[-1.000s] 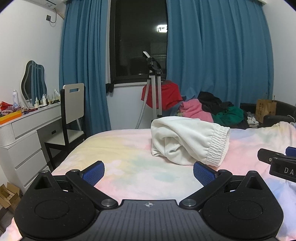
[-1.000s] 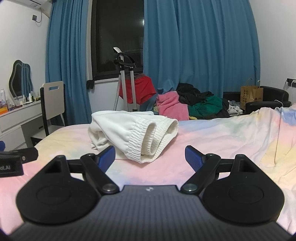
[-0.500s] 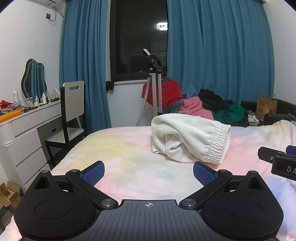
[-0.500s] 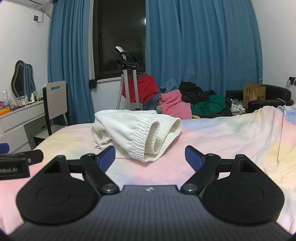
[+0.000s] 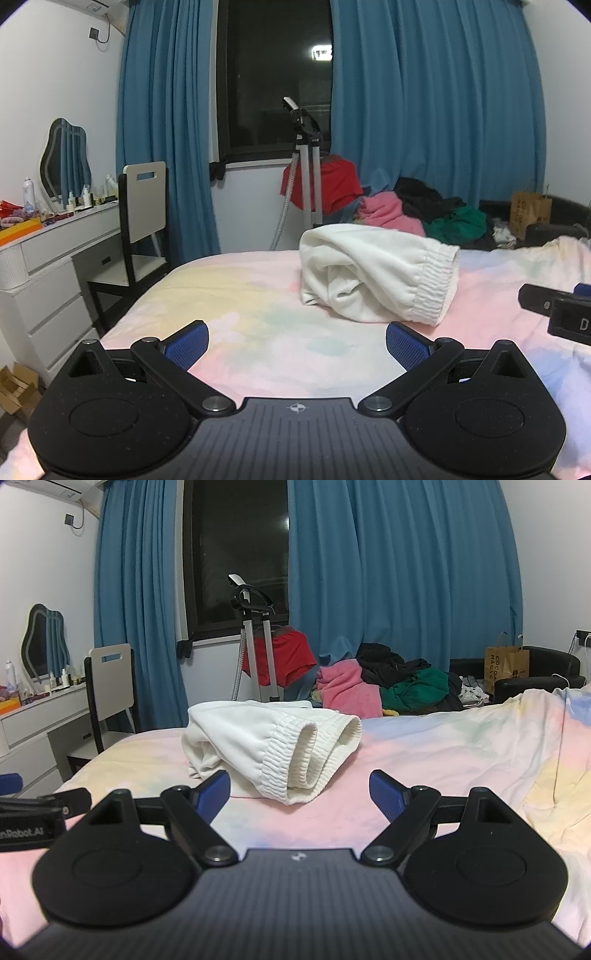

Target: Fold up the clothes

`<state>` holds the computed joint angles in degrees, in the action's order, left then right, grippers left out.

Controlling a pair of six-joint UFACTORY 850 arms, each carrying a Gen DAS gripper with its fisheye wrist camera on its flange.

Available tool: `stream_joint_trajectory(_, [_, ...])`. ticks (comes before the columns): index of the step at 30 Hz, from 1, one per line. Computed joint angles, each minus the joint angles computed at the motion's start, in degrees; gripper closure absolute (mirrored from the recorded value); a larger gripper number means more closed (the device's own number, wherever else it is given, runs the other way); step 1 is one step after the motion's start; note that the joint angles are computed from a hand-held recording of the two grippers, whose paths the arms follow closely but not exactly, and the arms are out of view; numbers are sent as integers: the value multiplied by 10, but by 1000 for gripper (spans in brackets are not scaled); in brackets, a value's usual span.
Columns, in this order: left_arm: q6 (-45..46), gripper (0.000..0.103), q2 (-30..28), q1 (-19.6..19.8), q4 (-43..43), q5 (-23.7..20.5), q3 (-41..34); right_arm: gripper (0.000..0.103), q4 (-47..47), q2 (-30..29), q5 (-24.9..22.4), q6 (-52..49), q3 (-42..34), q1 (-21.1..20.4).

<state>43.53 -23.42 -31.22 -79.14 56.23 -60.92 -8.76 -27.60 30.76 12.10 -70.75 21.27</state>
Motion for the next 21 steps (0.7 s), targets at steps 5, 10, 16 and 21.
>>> stream_joint_trajectory(5, [-21,0,-2,6,7,-7,1,19,1,1,0,8,-1,-3])
stream_joint_trajectory(10, [-13,0,-18,6,16,3,-5,19,17,5,0,9,1,-6])
stream_joint_trajectory(16, [13,0,-55,10,55,-8,-36,19,43,14,-13,19,2,-13])
stream_joint_trajectory(21, [82,0,-121,28,80,-53,-127,19,55,16,-14,46,0,-30])
